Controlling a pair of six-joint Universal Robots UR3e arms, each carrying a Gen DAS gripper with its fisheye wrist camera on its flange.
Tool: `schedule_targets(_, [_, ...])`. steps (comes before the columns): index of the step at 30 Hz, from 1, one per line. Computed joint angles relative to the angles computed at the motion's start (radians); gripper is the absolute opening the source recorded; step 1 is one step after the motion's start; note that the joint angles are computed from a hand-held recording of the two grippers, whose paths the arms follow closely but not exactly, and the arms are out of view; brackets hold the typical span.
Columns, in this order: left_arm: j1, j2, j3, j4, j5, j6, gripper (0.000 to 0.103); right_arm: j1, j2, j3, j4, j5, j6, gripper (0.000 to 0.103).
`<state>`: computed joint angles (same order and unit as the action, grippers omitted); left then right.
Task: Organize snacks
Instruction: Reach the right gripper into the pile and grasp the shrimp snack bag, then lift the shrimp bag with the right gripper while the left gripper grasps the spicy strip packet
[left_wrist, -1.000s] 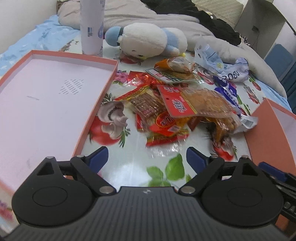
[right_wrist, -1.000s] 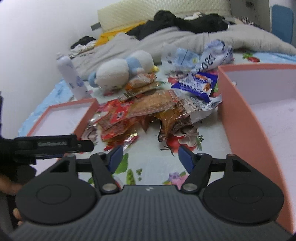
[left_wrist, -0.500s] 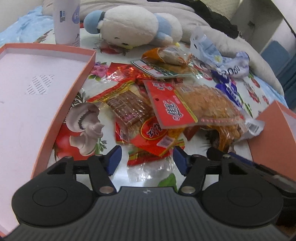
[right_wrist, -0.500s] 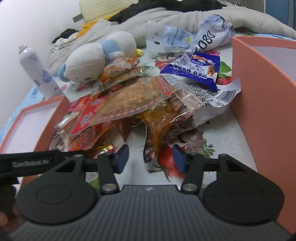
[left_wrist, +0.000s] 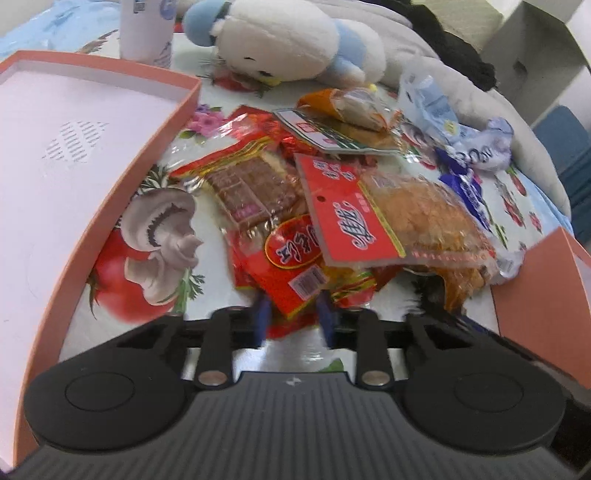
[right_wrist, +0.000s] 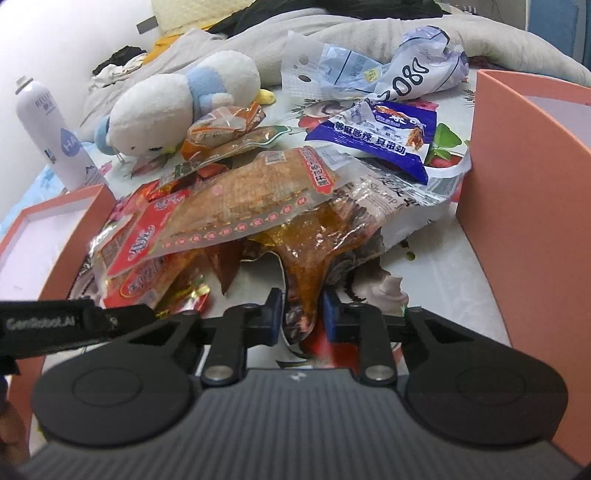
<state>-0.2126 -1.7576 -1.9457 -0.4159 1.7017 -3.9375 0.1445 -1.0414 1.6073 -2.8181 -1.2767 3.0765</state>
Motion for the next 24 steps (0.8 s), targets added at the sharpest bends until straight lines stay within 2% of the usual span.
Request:
schedule_targets(2, [0.001, 0.003, -0.001, 0.005, -0.001, -0.008, 0.008, -0.011, -0.016, 0.012, 0.015, 0.011, -0.008, 0.015])
schedule_targets(6, [-0.007, 0.026, -0.006, 0.007, -0.004, -0.009, 0.002, -0.022, -0.077, 0.080, 0.018, -0.006, -0.034, 0.013])
schedule_targets(16, [-0.144, 0.184, -0.038, -0.101, 0.052, -0.093, 0.001, -0.083, -0.370, 0.373, 0.045, 0.034, -0.122, 0.012])
schedule_targets(24, [-0.350, 0.302, -0.052, -0.232, 0.157, -0.246, 0.000, -0.187, -0.707, 0.611, 0.177, 0.118, -0.259, 0.012])
